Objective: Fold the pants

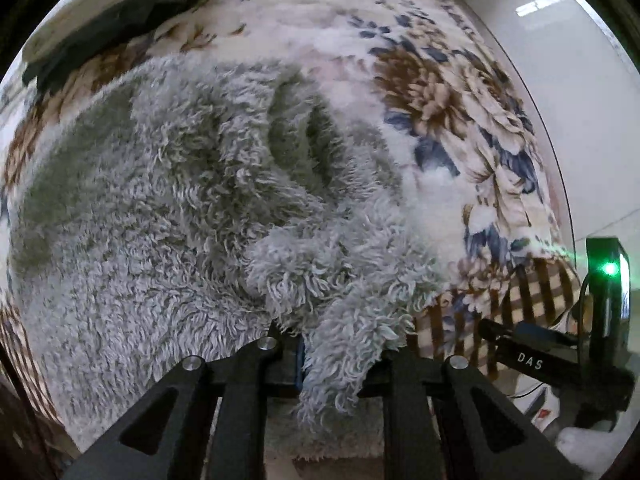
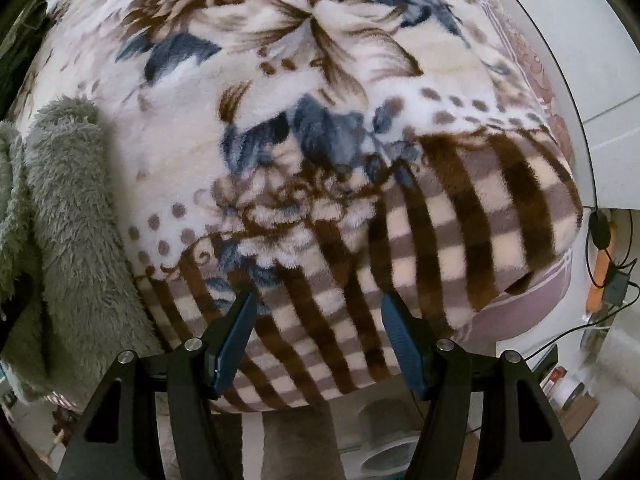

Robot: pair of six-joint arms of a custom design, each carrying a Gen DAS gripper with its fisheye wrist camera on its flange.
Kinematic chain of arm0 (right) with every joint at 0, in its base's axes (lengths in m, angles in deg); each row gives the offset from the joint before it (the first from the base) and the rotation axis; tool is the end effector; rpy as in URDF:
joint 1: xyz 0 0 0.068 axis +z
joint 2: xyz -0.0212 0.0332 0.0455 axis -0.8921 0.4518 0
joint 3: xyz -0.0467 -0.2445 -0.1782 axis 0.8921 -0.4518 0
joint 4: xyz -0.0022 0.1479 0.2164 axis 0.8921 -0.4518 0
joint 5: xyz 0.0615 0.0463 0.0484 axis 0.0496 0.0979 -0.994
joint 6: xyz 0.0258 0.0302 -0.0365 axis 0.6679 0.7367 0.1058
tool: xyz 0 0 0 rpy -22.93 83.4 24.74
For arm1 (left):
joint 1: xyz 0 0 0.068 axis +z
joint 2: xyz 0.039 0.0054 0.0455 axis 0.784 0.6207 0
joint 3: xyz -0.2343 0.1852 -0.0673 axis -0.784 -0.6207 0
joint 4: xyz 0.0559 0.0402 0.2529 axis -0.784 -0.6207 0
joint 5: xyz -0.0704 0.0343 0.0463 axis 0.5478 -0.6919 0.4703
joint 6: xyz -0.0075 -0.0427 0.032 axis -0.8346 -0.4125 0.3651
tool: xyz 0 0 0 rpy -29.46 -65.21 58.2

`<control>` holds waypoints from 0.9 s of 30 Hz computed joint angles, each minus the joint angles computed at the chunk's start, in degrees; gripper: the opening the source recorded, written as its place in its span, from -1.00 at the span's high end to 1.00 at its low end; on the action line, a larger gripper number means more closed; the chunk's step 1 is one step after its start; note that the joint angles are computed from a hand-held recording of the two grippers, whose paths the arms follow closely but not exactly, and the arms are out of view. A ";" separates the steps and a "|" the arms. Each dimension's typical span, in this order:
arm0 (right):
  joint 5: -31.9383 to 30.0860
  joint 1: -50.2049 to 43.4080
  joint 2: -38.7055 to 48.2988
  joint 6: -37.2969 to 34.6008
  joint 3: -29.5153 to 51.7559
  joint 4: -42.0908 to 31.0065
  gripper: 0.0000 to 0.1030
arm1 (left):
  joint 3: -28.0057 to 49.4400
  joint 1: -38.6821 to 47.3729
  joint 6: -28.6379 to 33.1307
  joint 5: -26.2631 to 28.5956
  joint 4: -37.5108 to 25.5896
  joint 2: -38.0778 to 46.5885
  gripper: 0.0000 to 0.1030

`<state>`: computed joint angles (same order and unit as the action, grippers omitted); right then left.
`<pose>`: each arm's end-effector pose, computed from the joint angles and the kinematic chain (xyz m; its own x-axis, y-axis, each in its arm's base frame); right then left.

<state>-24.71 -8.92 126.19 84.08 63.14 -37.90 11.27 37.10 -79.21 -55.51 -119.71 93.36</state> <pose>0.1478 0.2150 0.2844 -0.8828 0.4356 0.1755 0.4338 0.8996 -0.0509 0.2237 -0.0644 0.3308 -0.9868 0.1361 -0.0879 0.1505 0.9711 -0.1852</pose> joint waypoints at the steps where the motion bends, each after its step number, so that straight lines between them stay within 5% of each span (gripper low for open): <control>1: 0.01 -0.18 0.15 -0.24 0.18 -0.02 -0.31 | 0.16 0.92 -0.30 0.94 -0.52 0.48 0.68; 5: 0.24 -0.57 2.05 -1.53 2.54 -0.93 -0.31 | 4.32 1.27 -1.99 -2.77 -5.28 2.60 0.46; 7: 0.14 -0.23 3.65 -1.43 4.90 -1.69 -0.31 | 8.17 -1.96 -2.10 -9.91 -7.36 2.51 0.17; 9: 0.37 0.03 4.51 -1.59 6.26 -2.36 -0.31 | 11.37 -5.59 -2.79 -19.17 -8.38 1.30 -0.51; 10: 0.56 0.25 4.86 -1.77 7.07 -2.79 -0.31 | 12.68 -7.50 -2.56 -23.86 -8.75 0.67 -0.58; 13: 1.26 1.00 7.04 -1.95 10.93 -4.33 -0.31 | 14.58 -9.45 -0.90 -30.21 -9.98 -0.27 -0.66; 20: 3.53 1.71 12.28 -0.57 22.78 -6.17 -0.31 | 12.28 -0.52 7.39 -30.50 -8.40 -3.40 -0.73; 27: 3.38 0.34 16.22 1.81 34.10 3.38 -0.38 | 11.52 12.90 15.59 -27.59 -6.90 -4.36 -0.73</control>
